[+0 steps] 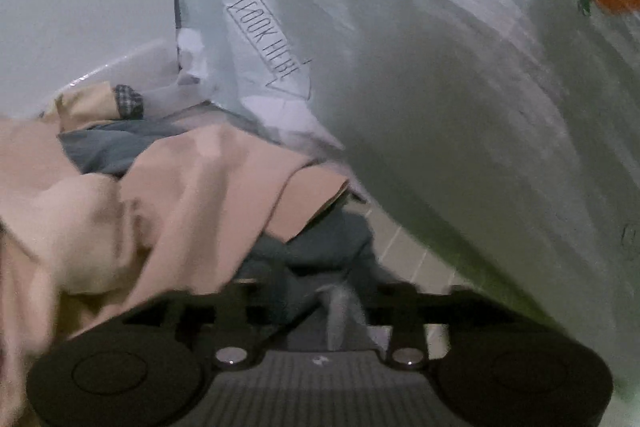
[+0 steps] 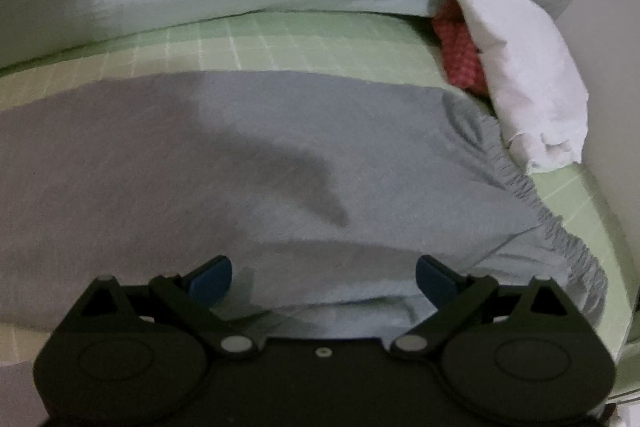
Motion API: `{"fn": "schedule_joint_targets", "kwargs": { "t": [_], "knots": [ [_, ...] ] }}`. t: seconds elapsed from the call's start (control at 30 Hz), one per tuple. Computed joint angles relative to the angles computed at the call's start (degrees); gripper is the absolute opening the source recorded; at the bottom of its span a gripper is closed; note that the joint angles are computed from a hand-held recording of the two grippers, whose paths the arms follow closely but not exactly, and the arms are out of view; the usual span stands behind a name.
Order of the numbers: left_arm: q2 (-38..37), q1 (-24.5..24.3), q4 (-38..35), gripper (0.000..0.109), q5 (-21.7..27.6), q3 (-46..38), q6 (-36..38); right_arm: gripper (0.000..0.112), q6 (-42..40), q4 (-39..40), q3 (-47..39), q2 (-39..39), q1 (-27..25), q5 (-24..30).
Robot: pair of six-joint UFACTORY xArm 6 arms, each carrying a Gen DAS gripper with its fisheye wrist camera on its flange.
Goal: Fold clothes
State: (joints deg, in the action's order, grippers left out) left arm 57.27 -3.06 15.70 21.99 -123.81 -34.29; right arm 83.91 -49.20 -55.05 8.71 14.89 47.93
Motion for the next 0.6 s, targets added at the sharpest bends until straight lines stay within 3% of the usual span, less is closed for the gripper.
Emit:
{"fn": "schedule_joint_targets", "kwargs": {
  "t": [0.07,0.13,0.23,0.37,0.5,0.57,0.6],
  "knots": [
    [-5.6,0.2,2.1,0.059,-4.1,10.3,-1.1,0.1,-0.1,0.3,0.1,0.2,0.2,-1.0],
    [-11.3,0.1,-2.6,0.06,-7.6,21.0,3.3,0.1,-0.2,0.4,0.1,0.4,0.5,-1.6],
    [-17.3,-0.8,-7.5,0.059,-9.2,32.7,6.1,0.1,-1.0,0.4,-0.3,1.0,1.0,-2.3],
    [-20.4,-3.4,-16.3,0.059,-9.6,40.0,14.3,0.1,-2.1,1.2,-0.8,1.8,1.3,-3.2],
    [-20.2,-5.0,-13.9,0.057,-11.4,41.3,15.0,0.1,-3.3,1.2,-1.3,2.3,1.7,-3.8],
    [-19.7,-5.7,-16.0,0.048,-11.2,40.8,17.4,0.1,-3.6,1.1,-1.5,2.3,2.0,-3.7],
    [-19.4,-5.9,-16.0,0.029,-10.9,40.3,17.7,0.1,-3.7,1.0,-1.5,2.4,2.1,-3.6]
  ]
}}
